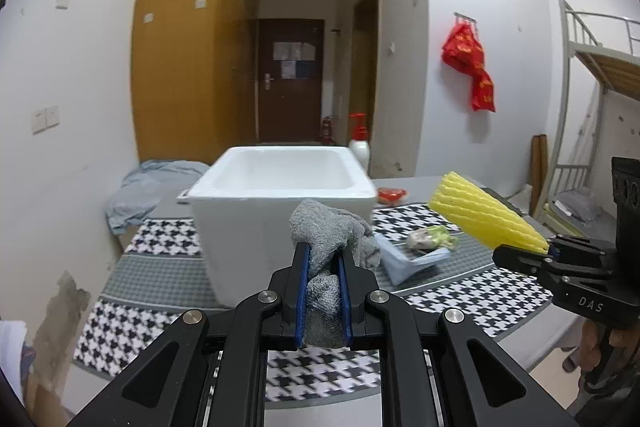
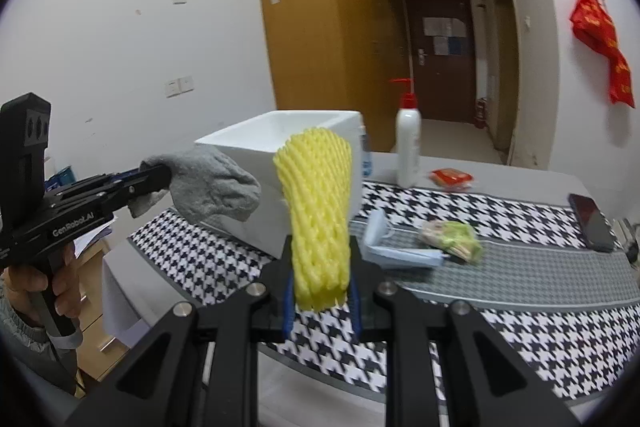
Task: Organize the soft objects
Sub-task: 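Carry the sock with the left tool while the right carries the foam net over the foam box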
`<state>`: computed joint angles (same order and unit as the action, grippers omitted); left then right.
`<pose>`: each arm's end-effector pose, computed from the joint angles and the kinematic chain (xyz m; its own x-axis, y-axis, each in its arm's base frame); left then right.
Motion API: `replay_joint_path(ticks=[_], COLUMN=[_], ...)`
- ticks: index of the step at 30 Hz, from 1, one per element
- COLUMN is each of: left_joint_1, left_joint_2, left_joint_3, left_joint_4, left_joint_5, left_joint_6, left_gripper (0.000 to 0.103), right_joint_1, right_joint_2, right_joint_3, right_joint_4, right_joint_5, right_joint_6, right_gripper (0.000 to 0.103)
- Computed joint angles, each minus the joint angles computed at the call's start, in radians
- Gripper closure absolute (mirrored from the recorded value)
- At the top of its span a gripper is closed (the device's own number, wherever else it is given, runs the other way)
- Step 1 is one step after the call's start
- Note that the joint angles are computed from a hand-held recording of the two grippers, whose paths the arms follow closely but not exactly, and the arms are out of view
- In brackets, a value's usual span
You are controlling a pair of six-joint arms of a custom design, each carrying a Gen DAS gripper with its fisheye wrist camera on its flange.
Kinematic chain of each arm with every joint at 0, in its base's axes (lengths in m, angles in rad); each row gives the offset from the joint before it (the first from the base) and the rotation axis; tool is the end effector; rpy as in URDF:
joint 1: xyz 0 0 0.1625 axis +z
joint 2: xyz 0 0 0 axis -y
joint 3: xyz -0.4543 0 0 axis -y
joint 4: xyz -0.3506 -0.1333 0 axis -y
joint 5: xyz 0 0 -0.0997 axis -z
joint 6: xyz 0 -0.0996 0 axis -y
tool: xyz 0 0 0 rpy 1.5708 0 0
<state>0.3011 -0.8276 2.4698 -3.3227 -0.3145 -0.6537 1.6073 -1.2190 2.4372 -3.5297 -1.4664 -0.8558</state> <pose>-0.2999 -0.3319 0.1276 -0.7290 0.0307 -0.6838 0.6373 0.3949 -0.6617 0.1588 -0.4125 0.2541 -0.6296 -0.6268 0.4591 -0.7662 0.4030 -0.5005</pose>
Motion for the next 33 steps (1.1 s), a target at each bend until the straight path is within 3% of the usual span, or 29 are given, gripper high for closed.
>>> replay_joint_path(ticks=[12, 21, 33], left_joint_1=[-0.033, -0.029, -0.028], left_joint_2=[-0.153, -0.162, -0.135], left_joint_3=[0.065, 0.073, 0.047], left_joint_4=[0.363, 0.295, 0.064], left_joint_5=[0.068, 0.093, 0.116], left_joint_6=[-0.323, -0.257, -0.010], left_gripper=[0.089, 0.089, 0.089], right_joint_1=[0.064, 0.101, 0.139], right_joint_2=[0.052, 0.076, 0.079], right_joint_3=[-0.033, -0.058, -0.108], right_joint_4=[0.029, 0.020, 0.048], right_joint_5=[0.001, -0.010, -0.023], right_joint_6=[-0.007, -0.008, 0.015], right_gripper=[0.078, 0.078, 0.078])
